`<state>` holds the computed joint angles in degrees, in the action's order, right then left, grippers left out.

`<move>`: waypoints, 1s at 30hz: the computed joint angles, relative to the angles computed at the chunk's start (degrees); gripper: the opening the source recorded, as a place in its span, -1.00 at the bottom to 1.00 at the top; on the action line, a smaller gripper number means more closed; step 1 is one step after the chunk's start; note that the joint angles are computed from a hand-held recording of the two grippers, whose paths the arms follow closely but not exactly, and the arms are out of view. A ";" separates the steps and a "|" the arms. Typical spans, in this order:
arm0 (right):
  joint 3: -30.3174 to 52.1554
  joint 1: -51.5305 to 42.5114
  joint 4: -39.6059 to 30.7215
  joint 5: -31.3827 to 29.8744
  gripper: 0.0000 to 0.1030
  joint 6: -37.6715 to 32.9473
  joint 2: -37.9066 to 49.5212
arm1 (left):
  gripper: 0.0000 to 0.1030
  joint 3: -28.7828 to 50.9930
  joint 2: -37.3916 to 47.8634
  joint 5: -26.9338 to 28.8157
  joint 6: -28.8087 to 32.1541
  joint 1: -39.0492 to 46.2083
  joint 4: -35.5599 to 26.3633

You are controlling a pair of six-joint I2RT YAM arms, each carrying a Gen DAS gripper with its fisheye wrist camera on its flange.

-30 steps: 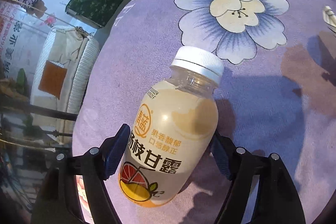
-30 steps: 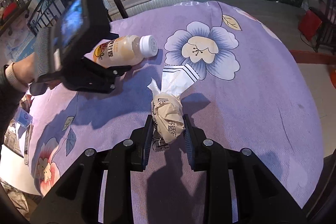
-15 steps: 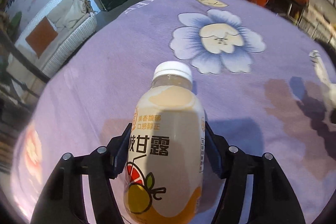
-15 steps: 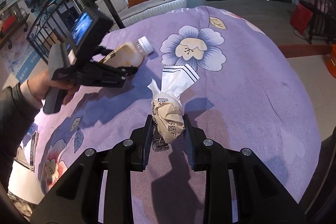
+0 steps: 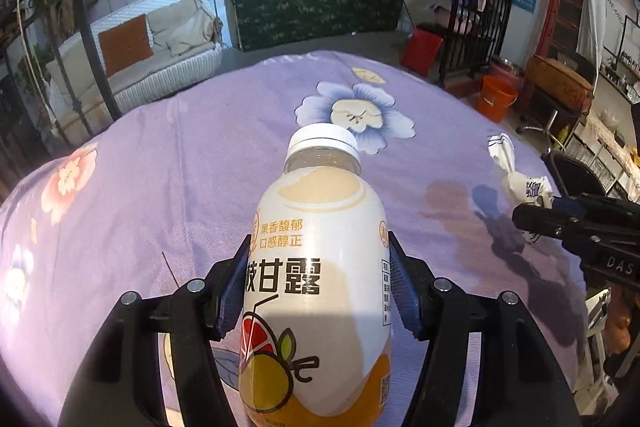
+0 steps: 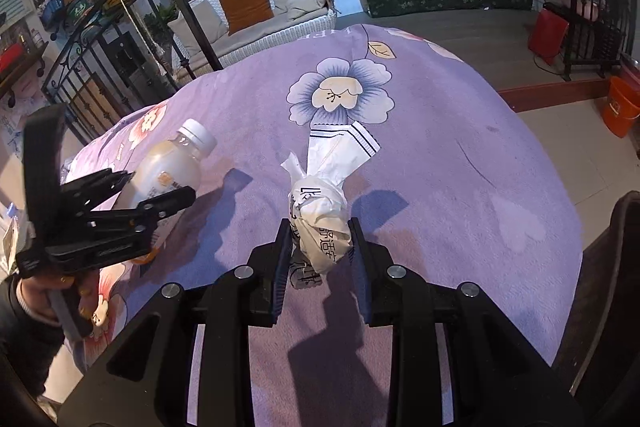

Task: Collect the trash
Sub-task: 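Carry the bottle with the left tool while the right tool drops the wrapper into the bin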

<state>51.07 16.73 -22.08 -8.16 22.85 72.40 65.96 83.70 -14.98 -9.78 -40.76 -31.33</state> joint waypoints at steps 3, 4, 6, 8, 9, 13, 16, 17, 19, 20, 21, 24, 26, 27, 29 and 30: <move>-2.21 0.73 -0.46 1.88 -0.44 0.38 -3.74 | 0.18 -0.05 -0.01 0.62 -3.00 -2.54 0.88; -2.67 0.78 -0.72 2.12 -0.44 0.41 -4.68 | 0.18 -0.39 -0.41 -0.23 -3.57 -3.63 1.13; -4.41 1.01 -1.39 3.63 -0.44 0.32 -7.86 | 0.18 -0.80 -0.68 -2.11 -4.40 -6.15 1.84; -5.93 1.05 -2.30 5.24 -0.44 -0.10 -10.80 | 0.18 -0.60 -0.40 -3.20 -5.64 -8.62 2.69; -6.76 0.66 -2.99 5.64 -0.44 -0.29 -12.56 | 0.18 -0.52 -0.16 -3.20 -6.11 -9.33 3.21; -9.63 -2.59 -6.06 5.85 -0.44 -0.97 -19.00 | 0.18 -0.62 0.47 -3.56 -8.68 -13.84 6.14; -12.08 -7.30 -8.65 5.44 -0.44 -2.32 -24.09 | 0.18 0.58 2.63 -4.44 -8.83 -17.19 7.84; -12.85 -9.93 -9.94 4.50 -0.44 -3.28 -25.77 | 0.18 1.28 3.51 -4.17 -9.09 -18.21 8.21; -14.42 -16.14 -12.38 2.13 -0.44 -5.44 -28.88 | 0.18 2.72 5.26 -3.12 -9.43 -19.72 9.07; -14.99 -18.49 -12.76 1.08 -0.44 -6.35 -29.42 | 0.18 3.42 6.18 -2.71 -9.38 -20.36 9.43; -15.85 -23.10 -14.14 -0.95 -0.44 -8.29 -30.76 | 0.18 4.16 7.15 -2.58 -9.32 -21.15 9.72; -17.86 -35.04 -16.92 -5.98 -0.44 -14.04 -32.68 | 0.18 6.40 10.08 -1.39 -9.20 -22.77 10.62; -18.69 -43.52 -18.53 -9.15 -0.44 -18.82 -32.17 | 0.18 7.82 11.95 0.07 -9.35 -23.32 11.13; -19.01 -46.96 -18.80 -10.24 -0.44 -20.93 -31.31 | 0.18 8.23 12.52 0.70 -9.37 -23.41 11.24; -19.36 -53.91 -19.03 -12.19 -0.44 -25.25 -28.73 | 0.18 9.61 14.37 1.65 -9.49 -23.95 11.56; -19.66 -56.52 -18.84 -12.79 -0.44 -26.96 -27.67 | 0.18 9.96 15.00 1.59 -9.62 -24.46 11.74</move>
<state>31.42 -39.79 -40.91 -20.95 -4.11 44.72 75.91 98.70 -13.39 -19.40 -65.22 -19.59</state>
